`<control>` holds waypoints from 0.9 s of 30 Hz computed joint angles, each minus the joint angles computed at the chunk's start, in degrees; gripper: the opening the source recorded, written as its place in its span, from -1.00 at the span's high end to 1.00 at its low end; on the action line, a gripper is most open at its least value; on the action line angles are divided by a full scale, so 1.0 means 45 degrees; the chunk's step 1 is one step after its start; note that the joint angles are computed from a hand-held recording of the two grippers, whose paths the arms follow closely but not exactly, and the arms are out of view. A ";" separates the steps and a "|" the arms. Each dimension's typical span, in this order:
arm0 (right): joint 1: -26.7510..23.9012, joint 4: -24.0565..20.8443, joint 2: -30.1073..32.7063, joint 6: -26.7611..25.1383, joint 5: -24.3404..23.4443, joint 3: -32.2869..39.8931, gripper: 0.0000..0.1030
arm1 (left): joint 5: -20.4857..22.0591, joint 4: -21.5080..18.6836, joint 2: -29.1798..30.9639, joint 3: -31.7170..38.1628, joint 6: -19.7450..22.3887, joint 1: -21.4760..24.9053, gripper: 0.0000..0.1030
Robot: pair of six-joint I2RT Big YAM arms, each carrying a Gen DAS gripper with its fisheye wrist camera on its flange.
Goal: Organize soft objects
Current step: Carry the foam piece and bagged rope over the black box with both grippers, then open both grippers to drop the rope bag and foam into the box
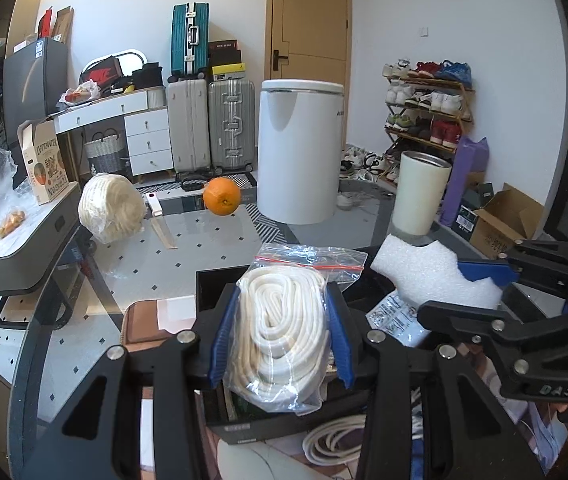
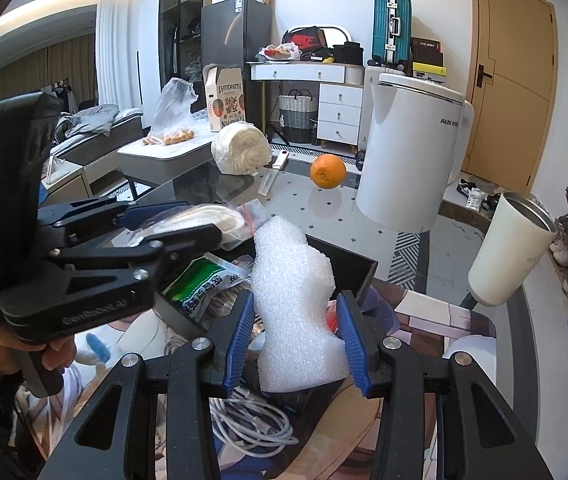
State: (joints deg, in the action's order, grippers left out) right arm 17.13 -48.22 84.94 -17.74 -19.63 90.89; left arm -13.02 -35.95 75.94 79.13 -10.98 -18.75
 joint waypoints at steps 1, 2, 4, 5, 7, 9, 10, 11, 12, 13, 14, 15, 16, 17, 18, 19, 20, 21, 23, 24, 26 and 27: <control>0.0012 -0.0002 0.0030 -0.0021 0.0073 0.0038 0.17 | -0.0031 0.0001 0.0075 0.0038 -0.0011 0.0005 0.21; 0.0021 -0.0045 0.0082 -0.0056 0.0107 0.0102 0.17 | -0.0100 -0.0066 0.0170 0.0083 -0.0060 0.0003 0.21; 0.0050 -0.0065 0.0134 -0.0091 0.0210 0.0162 0.17 | -0.0105 -0.0168 0.0303 0.0132 -0.0119 0.0019 0.21; 0.0050 -0.0073 0.0172 -0.0071 0.0228 0.0197 0.17 | -0.0128 -0.0262 0.0391 0.0185 -0.0137 0.0020 0.21; 0.0024 -0.0089 0.0219 -0.0020 0.0196 0.0232 0.17 | -0.0143 -0.0485 0.0548 0.0286 -0.0077 -0.0005 0.20; 0.0032 -0.0126 0.0249 -0.0029 0.0224 0.0263 0.17 | -0.0137 -0.0719 0.0723 0.0384 -0.0025 -0.0020 0.19; 0.0030 -0.0152 0.0259 -0.0037 0.0215 0.0278 0.17 | -0.0190 -0.0810 0.0795 0.0408 -0.0053 -0.0018 0.17; 0.0035 -0.0153 0.0284 -0.0053 0.0206 0.0305 0.17 | -0.0227 -0.0895 0.0833 0.0433 -0.0093 -0.0017 0.16; 0.0040 -0.0169 0.0282 -0.0064 0.0206 0.0315 0.17 | -0.0289 -0.0770 0.0777 0.0342 -0.0021 -0.0048 0.16; 0.0054 -0.0220 0.0307 -0.0116 0.0204 0.0358 0.17 | -0.0254 -0.0827 0.0723 0.0311 -0.0102 -0.0053 0.12; 0.0071 -0.0240 0.0320 -0.0142 0.0215 0.0380 0.17 | -0.0199 -0.0861 0.0694 0.0307 -0.0153 -0.0049 -0.02; 0.0081 -0.0254 0.0329 -0.0166 0.0219 0.0397 0.17 | -0.0145 -0.0892 0.0630 0.0278 -0.0182 -0.0044 -0.10; 0.0104 -0.0288 0.0355 -0.0199 0.0220 0.0436 0.17 | -0.0162 -0.0876 0.0572 0.0251 -0.0169 -0.0047 -0.28; 0.0138 -0.0314 0.0380 -0.0239 0.0225 0.0471 0.17 | -0.0270 -0.0923 0.0528 0.0237 -0.0193 -0.0071 -0.35; 0.0162 -0.0322 0.0395 -0.0246 0.0216 0.0487 0.17 | -0.0414 -0.0966 0.0463 0.0220 -0.0211 -0.0100 -0.37; 0.0197 -0.0347 0.0432 -0.0255 0.0201 0.0521 0.17 | -0.0400 -0.0965 0.0378 0.0179 -0.0242 -0.0098 -0.46; 0.0218 -0.0357 0.0454 -0.0251 0.0197 0.0529 0.17 | -0.0229 -0.0938 0.0296 0.0141 -0.0272 -0.0081 -0.53; 0.0238 -0.0372 0.0468 -0.0231 0.0158 0.0541 0.17 | -0.0078 -0.0857 0.0164 0.0047 -0.0276 -0.0071 -0.51; 0.0248 -0.0379 0.0506 -0.0189 0.0099 0.0582 0.17 | -0.0553 -0.0889 0.0023 -0.0034 -0.0278 -0.0163 -0.69; 0.0245 -0.0349 0.0497 -0.0177 0.0089 0.0570 0.17 | -0.1040 -0.1020 -0.0037 -0.0046 -0.0386 -0.0230 -0.76; 0.0252 -0.0348 0.0526 -0.0142 0.0055 0.0594 0.17 | -0.1015 -0.0897 -0.0360 -0.0305 -0.0705 -0.0152 -0.98; 0.0266 -0.0369 0.0556 -0.0148 0.0048 0.0615 0.17 | -0.0913 -0.0727 -0.0565 -0.0500 -0.0865 -0.0084 -0.99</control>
